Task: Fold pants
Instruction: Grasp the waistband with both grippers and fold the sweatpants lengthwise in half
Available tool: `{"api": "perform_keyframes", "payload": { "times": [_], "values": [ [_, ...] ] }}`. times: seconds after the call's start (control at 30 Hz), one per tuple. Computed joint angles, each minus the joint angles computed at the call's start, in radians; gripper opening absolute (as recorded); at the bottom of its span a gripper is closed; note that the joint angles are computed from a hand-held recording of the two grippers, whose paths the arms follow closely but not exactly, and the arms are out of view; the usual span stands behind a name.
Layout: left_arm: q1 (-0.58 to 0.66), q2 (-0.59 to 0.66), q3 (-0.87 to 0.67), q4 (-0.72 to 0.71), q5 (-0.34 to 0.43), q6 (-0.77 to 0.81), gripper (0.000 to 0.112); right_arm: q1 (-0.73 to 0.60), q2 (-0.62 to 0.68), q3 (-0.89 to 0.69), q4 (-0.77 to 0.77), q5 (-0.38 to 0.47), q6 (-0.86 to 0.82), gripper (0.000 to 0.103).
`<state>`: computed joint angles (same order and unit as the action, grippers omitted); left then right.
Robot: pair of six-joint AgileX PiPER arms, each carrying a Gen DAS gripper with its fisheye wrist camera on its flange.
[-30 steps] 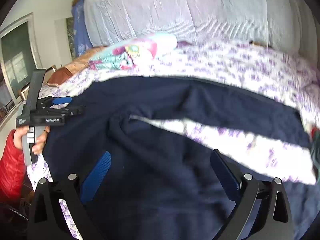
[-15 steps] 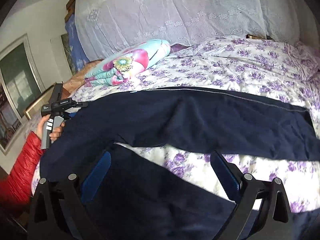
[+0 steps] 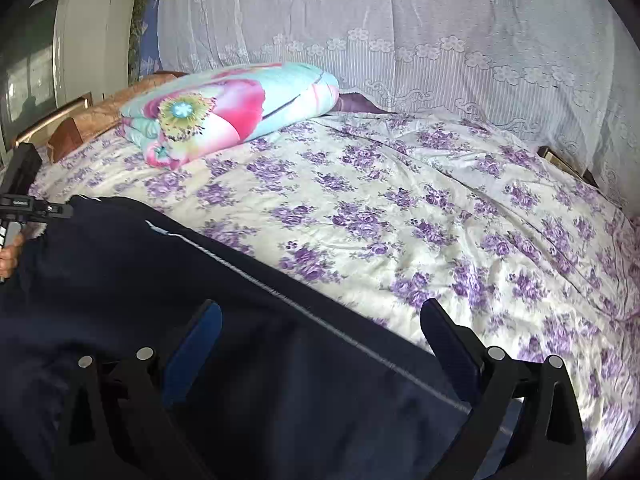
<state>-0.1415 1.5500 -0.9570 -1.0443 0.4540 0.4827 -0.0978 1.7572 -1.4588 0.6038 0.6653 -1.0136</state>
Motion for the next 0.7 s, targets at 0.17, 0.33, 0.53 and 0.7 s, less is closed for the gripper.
{"api": "perform_keyframes", "payload": {
  "times": [0.17, 0.33, 0.53, 0.7],
  "values": [
    [-0.018, -0.008, -0.002, 0.037, -0.027, -0.028, 0.054, 0.065, 0.19, -0.204, -0.141, 0.088, 0.044, 0.088],
    [-0.001, -0.002, 0.005, -0.03, -0.014, 0.034, 0.054, 0.078, 0.246, -0.221, -0.144, 0.131, 0.039, 0.025],
    [-0.027, -0.079, 0.051, -0.059, -0.09, 0.086, 0.029, 0.11, -0.017, 0.044, -0.191, -0.026, 0.066, 0.013],
    [-0.003, -0.187, 0.138, -0.354, -0.068, 0.382, 0.019, 0.111, -0.319, 0.238, -0.181, -0.029, 0.109, 0.012]
  ]
}}
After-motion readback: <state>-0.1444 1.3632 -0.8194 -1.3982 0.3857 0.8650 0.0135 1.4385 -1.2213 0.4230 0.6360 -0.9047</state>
